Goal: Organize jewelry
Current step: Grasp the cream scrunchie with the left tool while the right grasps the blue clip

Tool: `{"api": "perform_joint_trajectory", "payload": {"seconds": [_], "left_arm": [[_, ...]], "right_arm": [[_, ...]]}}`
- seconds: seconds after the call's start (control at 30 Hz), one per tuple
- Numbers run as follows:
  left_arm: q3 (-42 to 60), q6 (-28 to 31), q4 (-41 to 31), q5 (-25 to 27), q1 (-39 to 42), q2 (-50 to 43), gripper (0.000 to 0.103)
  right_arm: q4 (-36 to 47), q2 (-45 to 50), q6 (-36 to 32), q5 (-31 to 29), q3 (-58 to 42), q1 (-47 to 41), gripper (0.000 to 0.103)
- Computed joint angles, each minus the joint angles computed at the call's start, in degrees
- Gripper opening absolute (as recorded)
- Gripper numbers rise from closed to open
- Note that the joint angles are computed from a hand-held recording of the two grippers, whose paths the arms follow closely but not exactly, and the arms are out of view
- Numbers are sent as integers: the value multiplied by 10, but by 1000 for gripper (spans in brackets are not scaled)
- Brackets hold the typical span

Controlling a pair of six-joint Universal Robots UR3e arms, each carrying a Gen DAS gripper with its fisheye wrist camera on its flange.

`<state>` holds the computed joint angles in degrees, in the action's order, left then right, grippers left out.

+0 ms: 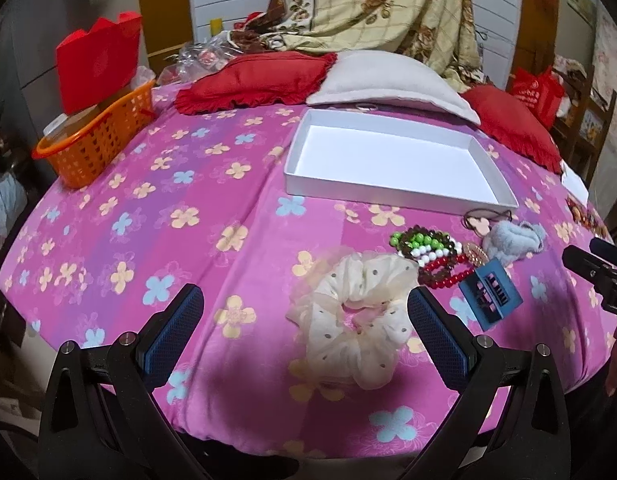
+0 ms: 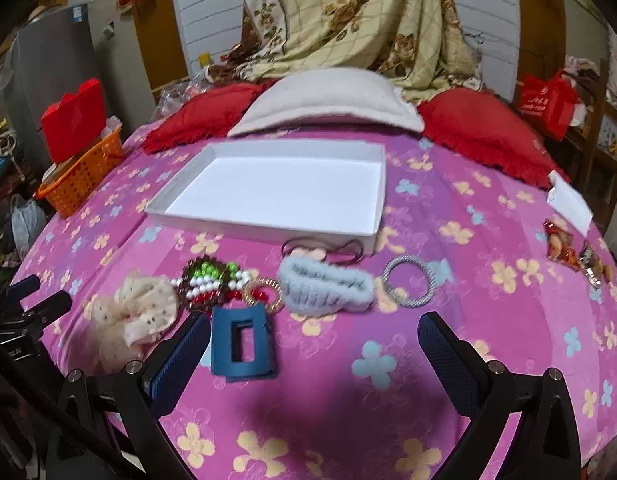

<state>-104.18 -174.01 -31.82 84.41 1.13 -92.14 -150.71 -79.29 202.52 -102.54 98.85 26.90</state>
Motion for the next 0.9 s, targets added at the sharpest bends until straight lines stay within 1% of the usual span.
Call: {"api": "perform_joint_trajectory", "payload": {"seconds": [0.07,0.17,0.27,0.4,0.43,0.47,0.5,0.53,0.57,0.6,0.63,0.67,0.7,0.73,0.77,0.83,0.87,0.9], "left_arm": [[3,2,1,0,-5,-16,102],[15,6,-5,0,-9,-49,102],[32,6,-20,-19,-2,-82,102],[54,10,-18,-32,-6,-117,102],[64,12,-20,-28,-10,-127,102],[72,14,-25,-26,-12,-136,102],[80,16,-30,-30,-13,-145,102],[86,18,-35,-39,-12,-151,102],[90,20,-39,-50,-11,-158,100],[97,22,-47,-58,-11,-163,91],[105,25,-56,-61,-12,-169,79],[113,28,-65,-63,-13,-176,73],[116,29,-67,-65,-14,-180,63],[112,29,-64,-71,-11,-179,53],[110,28,-63,-79,-8,-176,48],[113,24,-73,-83,-3,-173,23],[117,22,-78,-79,-1,-170,18],[118,21,-84,-84,2,-168,17]], "right_arm": [[-7,7,-11,32,8,-6,103],[-16,26,-13,59,12,-10,103],[-32,57,-9,99,2,-15,103],[-17,108,-16,98,-45,0,103],[-12,122,-21,88,-61,6,100],[-15,132,-22,75,-70,12,90],[-19,137,-23,70,-73,11,84],[-27,139,-21,76,-71,7,70],[-38,139,-20,94,-63,-2,61],[-48,139,-21,112,-56,-11,58],[-63,137,-22,136,-44,-21,53],[-76,137,-23,149,-35,-26,48],[-89,136,-24,153,-28,-26,48],[-93,136,-28,144,-26,-22,48],[-99,136,-33,139,-23,-19,48],[-104,132,-43,135,-17,-16,48],[-107,128,-43,137,-12,-16,48],[-113,123,-42,141,-6,-18,48]]}}
